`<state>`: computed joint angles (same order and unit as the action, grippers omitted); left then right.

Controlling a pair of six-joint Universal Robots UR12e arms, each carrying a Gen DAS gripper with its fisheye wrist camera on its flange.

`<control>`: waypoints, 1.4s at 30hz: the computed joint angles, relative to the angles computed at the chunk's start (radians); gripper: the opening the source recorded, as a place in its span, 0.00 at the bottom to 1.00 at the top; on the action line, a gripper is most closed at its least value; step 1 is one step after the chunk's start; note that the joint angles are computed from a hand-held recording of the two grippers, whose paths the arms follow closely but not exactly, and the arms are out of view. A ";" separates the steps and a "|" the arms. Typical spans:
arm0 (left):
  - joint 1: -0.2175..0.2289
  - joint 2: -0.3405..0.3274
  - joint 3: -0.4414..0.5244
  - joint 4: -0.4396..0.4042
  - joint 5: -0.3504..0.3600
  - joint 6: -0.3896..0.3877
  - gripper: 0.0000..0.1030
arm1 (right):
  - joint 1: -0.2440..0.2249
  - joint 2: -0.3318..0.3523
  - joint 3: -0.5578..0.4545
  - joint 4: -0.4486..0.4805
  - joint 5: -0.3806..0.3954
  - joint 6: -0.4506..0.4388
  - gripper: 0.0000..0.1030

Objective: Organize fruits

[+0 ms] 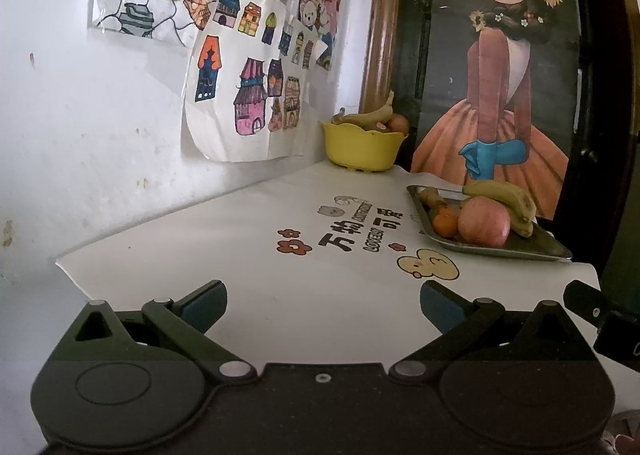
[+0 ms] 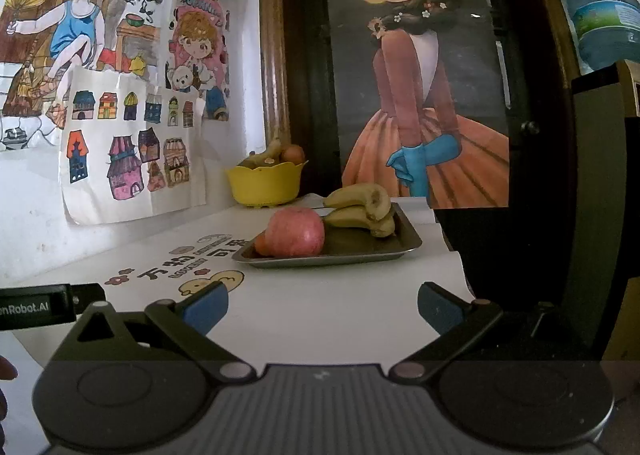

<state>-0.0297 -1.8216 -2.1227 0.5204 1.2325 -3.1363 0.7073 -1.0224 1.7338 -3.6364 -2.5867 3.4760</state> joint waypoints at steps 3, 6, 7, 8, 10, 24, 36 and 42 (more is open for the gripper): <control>-0.001 -0.001 0.000 0.005 0.004 -0.003 0.99 | 0.001 0.001 -0.001 0.000 -0.006 0.003 1.00; -0.002 -0.003 -0.003 0.020 0.010 -0.010 0.99 | 0.001 0.001 0.000 -0.004 -0.005 0.000 1.00; -0.002 -0.003 -0.003 0.022 0.012 -0.011 0.99 | 0.001 0.002 -0.001 -0.007 -0.005 -0.002 1.00; -0.002 -0.002 -0.004 0.024 0.013 -0.011 0.99 | 0.001 0.002 -0.001 -0.009 -0.004 -0.004 1.00; -0.002 -0.001 -0.006 0.025 0.014 -0.010 0.99 | 0.003 0.003 -0.001 -0.015 -0.005 -0.005 1.00; -0.002 0.006 -0.012 0.026 0.011 -0.004 0.99 | 0.009 0.002 0.003 -0.017 -0.020 0.008 1.00; -0.002 0.008 -0.013 0.020 0.015 -0.001 0.99 | 0.011 0.003 0.003 -0.019 -0.024 0.010 1.00; -0.002 0.008 -0.013 0.021 0.016 -0.001 0.99 | 0.013 0.002 0.004 -0.023 -0.027 0.007 1.00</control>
